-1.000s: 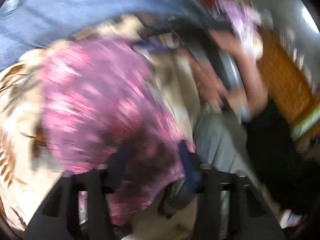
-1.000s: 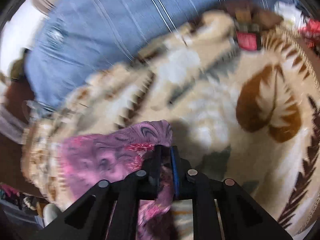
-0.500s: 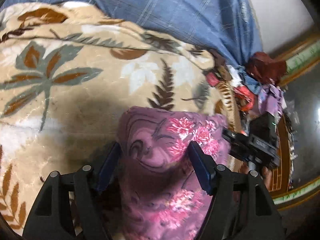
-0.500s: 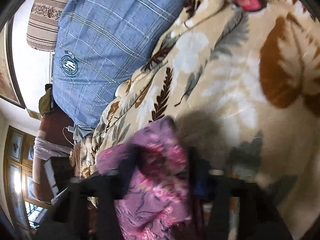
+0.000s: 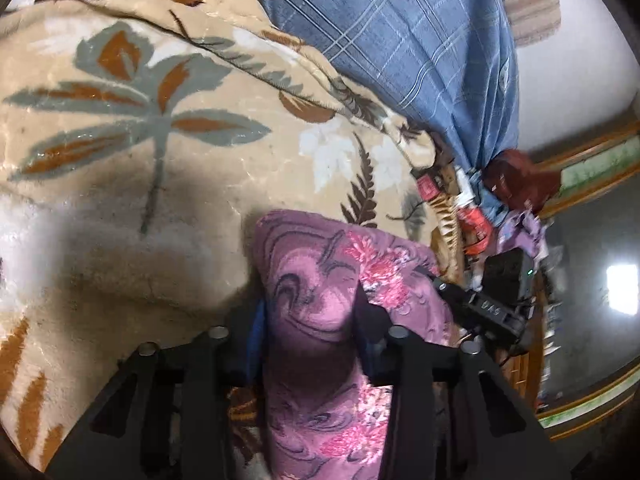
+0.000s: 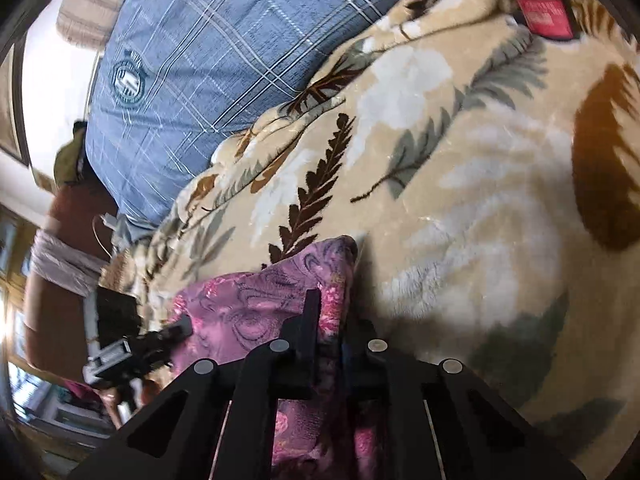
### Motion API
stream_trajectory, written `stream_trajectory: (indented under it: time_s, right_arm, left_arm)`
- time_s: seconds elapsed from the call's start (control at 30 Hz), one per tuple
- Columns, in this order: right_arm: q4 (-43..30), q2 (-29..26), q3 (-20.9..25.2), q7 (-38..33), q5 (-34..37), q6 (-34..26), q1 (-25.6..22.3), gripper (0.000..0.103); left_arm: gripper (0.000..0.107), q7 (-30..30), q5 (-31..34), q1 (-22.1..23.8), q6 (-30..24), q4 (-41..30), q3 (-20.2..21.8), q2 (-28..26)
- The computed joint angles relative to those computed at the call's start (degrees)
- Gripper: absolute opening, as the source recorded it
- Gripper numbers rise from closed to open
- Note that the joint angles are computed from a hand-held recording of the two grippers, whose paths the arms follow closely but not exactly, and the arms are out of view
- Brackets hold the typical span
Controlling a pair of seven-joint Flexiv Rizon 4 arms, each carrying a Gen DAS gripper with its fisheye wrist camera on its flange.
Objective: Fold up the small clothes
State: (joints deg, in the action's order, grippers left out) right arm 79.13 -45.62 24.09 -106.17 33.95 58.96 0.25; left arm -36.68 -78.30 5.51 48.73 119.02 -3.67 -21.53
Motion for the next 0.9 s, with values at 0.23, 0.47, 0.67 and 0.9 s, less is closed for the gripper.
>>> stream_trajectory:
  time_s: [0.23, 0.47, 0.67, 0.9]
  right_arm:
    - [12.1, 11.5, 0.8, -1.9, 6.0, 5.4, -2.9, 0.075]
    - [28.4, 19.2, -3.9, 4.7, 2.1, 7.6, 2.5, 0.039]
    - [31.8, 20.7, -3.4, 6.7, 0.2, 9.3, 3.5, 0.006]
    - [34.8, 22.3, -6.6, 9.2, -5.9, 7.1, 6.8, 0.007]
  left_arm:
    - [0.065, 1.8, 5.1, -5.6, 11.5, 9.5, 2.1, 12.9]
    - [0.064, -1.8, 7.3, -11.3, 15.3, 22.3, 3.3, 19.7]
    - [0.010, -4.6, 4.1, -11.1, 9.5, 23.4, 4.6, 20.5]
    - [0.006, -7.4, 14.1, -9.5, 12.3, 24.2, 5.6, 19.1]
